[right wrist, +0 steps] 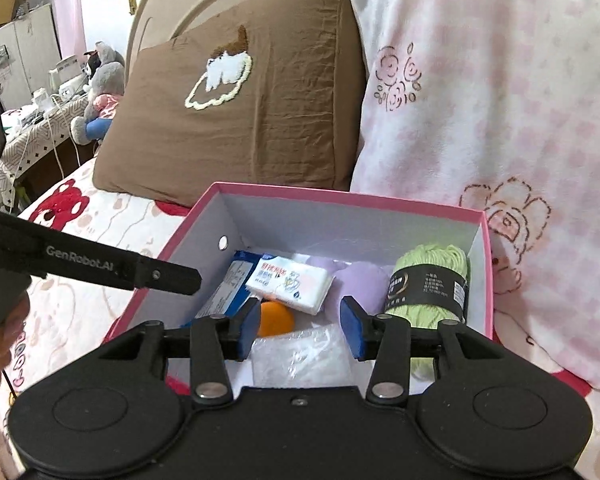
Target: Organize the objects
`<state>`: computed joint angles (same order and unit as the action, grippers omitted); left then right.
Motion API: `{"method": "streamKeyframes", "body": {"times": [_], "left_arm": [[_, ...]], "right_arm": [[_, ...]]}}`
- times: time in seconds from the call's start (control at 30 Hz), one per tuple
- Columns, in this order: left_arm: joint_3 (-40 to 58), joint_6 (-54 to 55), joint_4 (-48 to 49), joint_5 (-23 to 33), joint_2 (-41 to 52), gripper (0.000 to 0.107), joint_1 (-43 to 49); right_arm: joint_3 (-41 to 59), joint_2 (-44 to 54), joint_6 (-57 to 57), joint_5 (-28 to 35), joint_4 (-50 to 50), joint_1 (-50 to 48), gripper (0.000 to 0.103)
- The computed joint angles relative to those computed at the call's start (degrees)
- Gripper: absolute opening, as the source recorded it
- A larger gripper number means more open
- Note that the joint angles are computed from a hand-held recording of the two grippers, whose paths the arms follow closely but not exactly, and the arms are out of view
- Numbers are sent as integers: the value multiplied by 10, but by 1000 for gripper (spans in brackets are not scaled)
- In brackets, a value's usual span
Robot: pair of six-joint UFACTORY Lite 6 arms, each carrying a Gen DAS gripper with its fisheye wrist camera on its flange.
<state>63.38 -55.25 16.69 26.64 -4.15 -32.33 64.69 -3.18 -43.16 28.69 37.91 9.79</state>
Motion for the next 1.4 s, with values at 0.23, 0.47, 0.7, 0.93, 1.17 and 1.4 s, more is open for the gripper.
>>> {"method": "streamKeyframes", "body": {"times": [0.23,0.47,0.7,0.93,1.17,1.4], "left_arm": [[-6,-133,117,82,-46,40,-93],[15,-205,214,217,-50,52,-219],[-1,-218,167,236,-84,63,-251],[-63,-217,133,237,-160,69,-259],[-63,-251,162,286,-174,78,-295],[-81,-265,161,274,-191,83,-307]], "right_arm": [[-55,-120,49,58,-8,-2,58],[-84,-204,138,80,-81,11,61],[-126,-277,76,128,-23,-24,67],[-145,-336,93,152,-36,-33,69],[-151,-369,204,143,-125,18,74],[-173,-384,361,128,-244,79,74]]}}
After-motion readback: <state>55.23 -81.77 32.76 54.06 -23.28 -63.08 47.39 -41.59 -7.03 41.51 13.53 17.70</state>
